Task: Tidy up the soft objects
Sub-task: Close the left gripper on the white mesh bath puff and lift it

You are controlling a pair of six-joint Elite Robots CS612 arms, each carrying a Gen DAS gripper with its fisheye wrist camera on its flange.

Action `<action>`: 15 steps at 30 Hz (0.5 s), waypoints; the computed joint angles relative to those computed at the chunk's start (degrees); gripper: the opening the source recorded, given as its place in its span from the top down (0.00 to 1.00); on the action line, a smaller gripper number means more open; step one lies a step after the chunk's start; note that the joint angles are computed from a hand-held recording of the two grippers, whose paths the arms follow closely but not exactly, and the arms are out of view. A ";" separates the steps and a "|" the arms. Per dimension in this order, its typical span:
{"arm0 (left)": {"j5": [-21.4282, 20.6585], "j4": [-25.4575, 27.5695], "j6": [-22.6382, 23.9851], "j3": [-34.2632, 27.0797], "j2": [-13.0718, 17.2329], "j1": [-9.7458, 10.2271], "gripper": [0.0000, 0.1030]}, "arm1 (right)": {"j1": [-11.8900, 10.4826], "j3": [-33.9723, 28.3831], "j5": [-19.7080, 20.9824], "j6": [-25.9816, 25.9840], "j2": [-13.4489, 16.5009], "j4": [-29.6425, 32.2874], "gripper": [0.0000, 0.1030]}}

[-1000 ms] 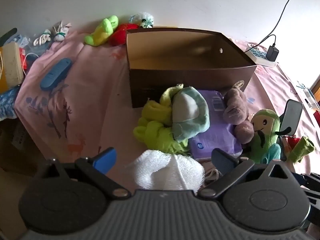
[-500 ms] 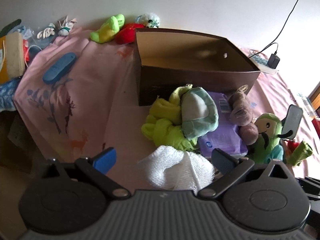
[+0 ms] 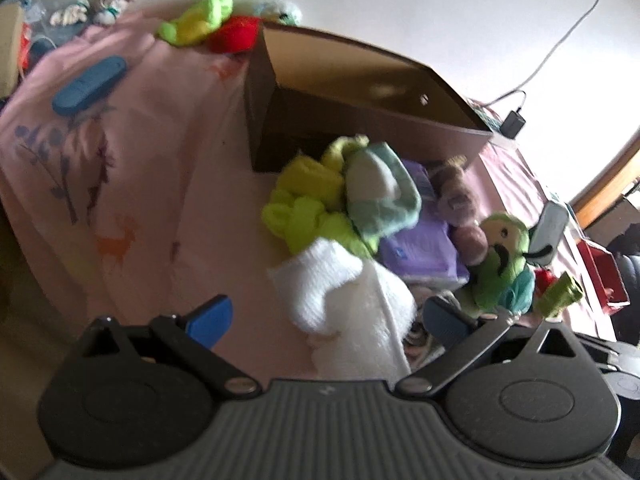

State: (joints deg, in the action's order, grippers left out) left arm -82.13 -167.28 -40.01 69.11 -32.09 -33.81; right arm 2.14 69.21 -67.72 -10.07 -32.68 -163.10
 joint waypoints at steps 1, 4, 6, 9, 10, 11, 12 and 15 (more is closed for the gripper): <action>-1.34 -0.44 0.12 -0.19 0.30 0.04 0.01 | 0.10 -0.10 0.05 -0.70 0.03 0.17 0.82; -3.39 -1.30 0.35 -0.78 1.03 0.05 0.01 | 0.37 -0.35 -0.20 -2.77 0.03 1.05 0.82; -3.28 -1.02 0.18 -1.59 1.68 0.06 0.01 | 0.50 -0.48 -0.07 -4.16 0.18 0.84 0.82; -4.10 0.40 -0.75 -3.40 2.85 0.46 0.01 | 0.69 -0.85 0.22 -6.06 0.39 1.47 0.81; -4.72 1.10 -0.71 -4.13 3.30 0.61 0.01 | 0.76 -0.96 0.29 -6.51 0.50 1.44 0.81; -5.05 1.90 -0.48 -4.74 3.63 0.68 0.01 | 0.80 -1.04 0.39 -6.85 0.56 1.56 0.81; -5.28 2.86 -0.15 -5.39 3.99 0.71 0.01 | 0.84 -1.23 0.27 -7.18 0.65 1.92 0.81; -4.92 5.90 0.77 -7.04 4.87 0.69 0.01 | 0.95 -1.84 0.00 -7.57 1.02 2.37 0.81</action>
